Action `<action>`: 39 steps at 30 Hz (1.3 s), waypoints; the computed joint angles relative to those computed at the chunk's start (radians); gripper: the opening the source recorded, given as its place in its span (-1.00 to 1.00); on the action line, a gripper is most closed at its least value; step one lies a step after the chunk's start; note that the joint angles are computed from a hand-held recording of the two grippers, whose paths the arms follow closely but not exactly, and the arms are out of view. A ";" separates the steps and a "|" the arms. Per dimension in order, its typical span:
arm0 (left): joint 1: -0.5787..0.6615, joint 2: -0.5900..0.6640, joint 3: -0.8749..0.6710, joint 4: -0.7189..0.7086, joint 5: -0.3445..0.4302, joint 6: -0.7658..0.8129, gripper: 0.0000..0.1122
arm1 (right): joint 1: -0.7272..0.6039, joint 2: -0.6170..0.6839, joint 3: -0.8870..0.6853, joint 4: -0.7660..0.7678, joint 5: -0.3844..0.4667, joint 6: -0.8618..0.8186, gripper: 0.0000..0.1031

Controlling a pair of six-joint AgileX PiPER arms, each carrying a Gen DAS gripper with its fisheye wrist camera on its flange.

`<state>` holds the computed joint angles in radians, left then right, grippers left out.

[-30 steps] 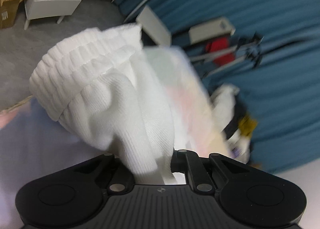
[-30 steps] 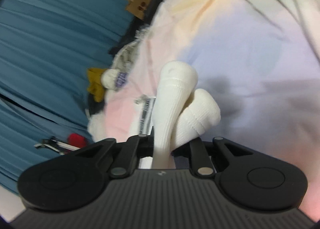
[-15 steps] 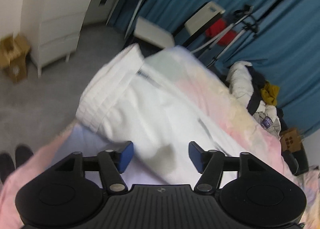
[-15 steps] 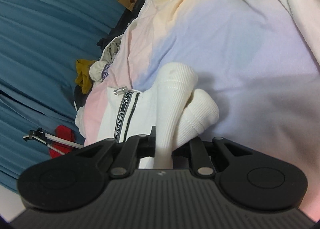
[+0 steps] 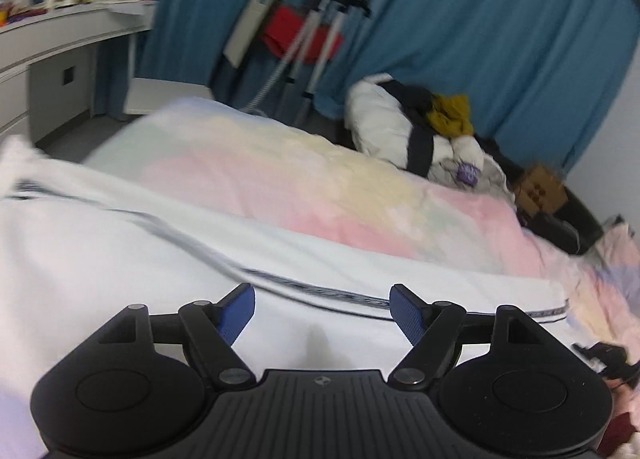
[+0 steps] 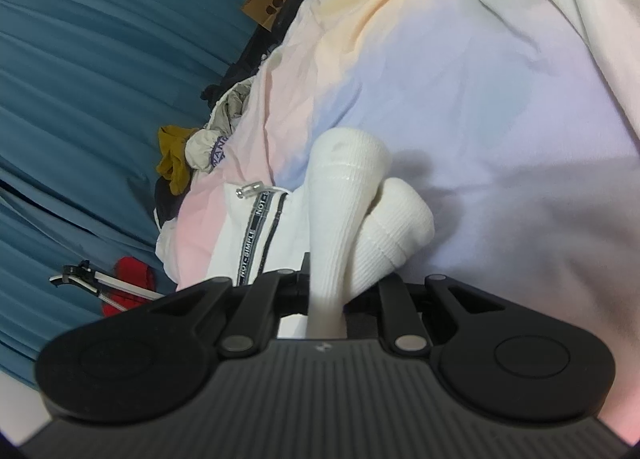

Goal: Fold clothes

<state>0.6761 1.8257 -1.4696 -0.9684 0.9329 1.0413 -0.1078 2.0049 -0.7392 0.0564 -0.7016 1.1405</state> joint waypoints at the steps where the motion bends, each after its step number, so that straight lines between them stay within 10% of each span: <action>1: -0.050 -0.005 0.044 -0.010 -0.078 0.029 0.36 | 0.003 -0.004 0.002 0.009 -0.004 -0.010 -0.72; 7: -0.226 0.055 0.174 -0.046 -0.426 0.183 0.35 | 0.018 0.001 -0.012 0.059 0.013 -0.072 -0.72; 21: -0.238 0.105 0.220 -0.029 -0.499 0.290 0.32 | 0.077 -0.010 -0.062 0.270 0.108 -0.318 -0.72; 26: -0.237 0.107 0.223 -0.059 -0.499 0.325 0.33 | 0.173 -0.081 -0.131 0.680 0.166 -0.797 -0.72; 34: -0.220 0.104 0.228 -0.108 -0.460 0.385 0.38 | 0.592 -0.154 -0.272 0.994 -0.223 -1.597 -0.71; 39: -0.155 0.102 0.159 -0.068 -0.347 0.234 0.31 | 0.851 -0.032 -0.440 1.009 -0.234 -2.015 -0.71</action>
